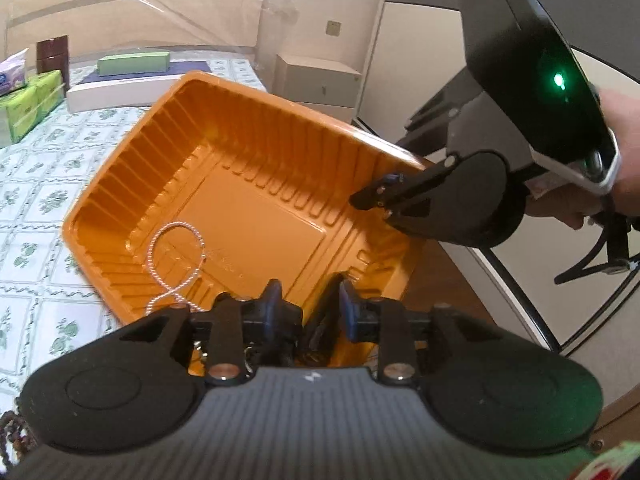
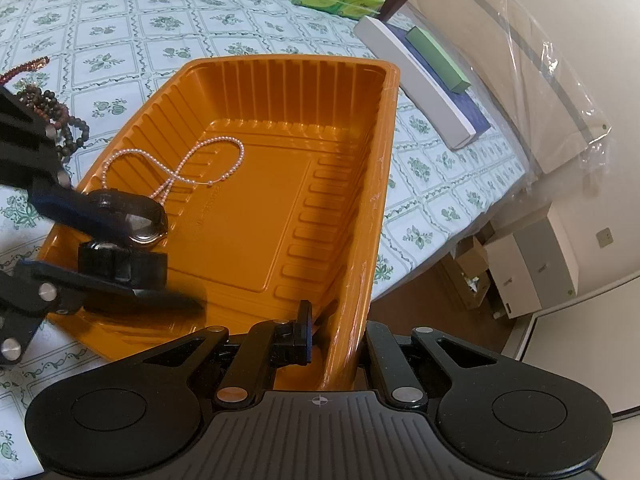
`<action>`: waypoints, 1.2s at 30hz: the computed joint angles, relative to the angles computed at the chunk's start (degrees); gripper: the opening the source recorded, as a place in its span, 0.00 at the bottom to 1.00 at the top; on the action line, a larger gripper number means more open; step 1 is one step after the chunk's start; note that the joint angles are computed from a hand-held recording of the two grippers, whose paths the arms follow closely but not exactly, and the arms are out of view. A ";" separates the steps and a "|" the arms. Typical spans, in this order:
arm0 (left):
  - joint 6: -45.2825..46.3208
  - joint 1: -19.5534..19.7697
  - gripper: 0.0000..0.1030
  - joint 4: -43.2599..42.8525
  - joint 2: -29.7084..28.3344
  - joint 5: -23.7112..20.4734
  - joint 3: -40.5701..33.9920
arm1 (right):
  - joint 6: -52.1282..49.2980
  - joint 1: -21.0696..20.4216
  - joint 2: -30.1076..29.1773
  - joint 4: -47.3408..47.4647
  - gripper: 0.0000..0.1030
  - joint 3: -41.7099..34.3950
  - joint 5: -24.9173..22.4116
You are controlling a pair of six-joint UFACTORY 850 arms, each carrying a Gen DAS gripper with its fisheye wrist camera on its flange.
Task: Organize jewelry
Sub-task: 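Carry the black case into the orange tray and open the left tool, then grasp the brown bead bracelet with the left tool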
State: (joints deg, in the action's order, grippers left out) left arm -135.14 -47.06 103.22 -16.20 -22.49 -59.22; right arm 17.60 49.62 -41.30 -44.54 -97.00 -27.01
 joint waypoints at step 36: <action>17.30 -9.07 0.30 -36.30 11.54 -28.67 17.98 | 1.79 0.13 0.68 -1.24 0.05 1.24 0.12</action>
State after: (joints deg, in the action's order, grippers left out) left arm -117.84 -56.13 66.92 -4.66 -51.16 -41.25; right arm 19.39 49.75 -40.62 -45.78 -95.76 -26.89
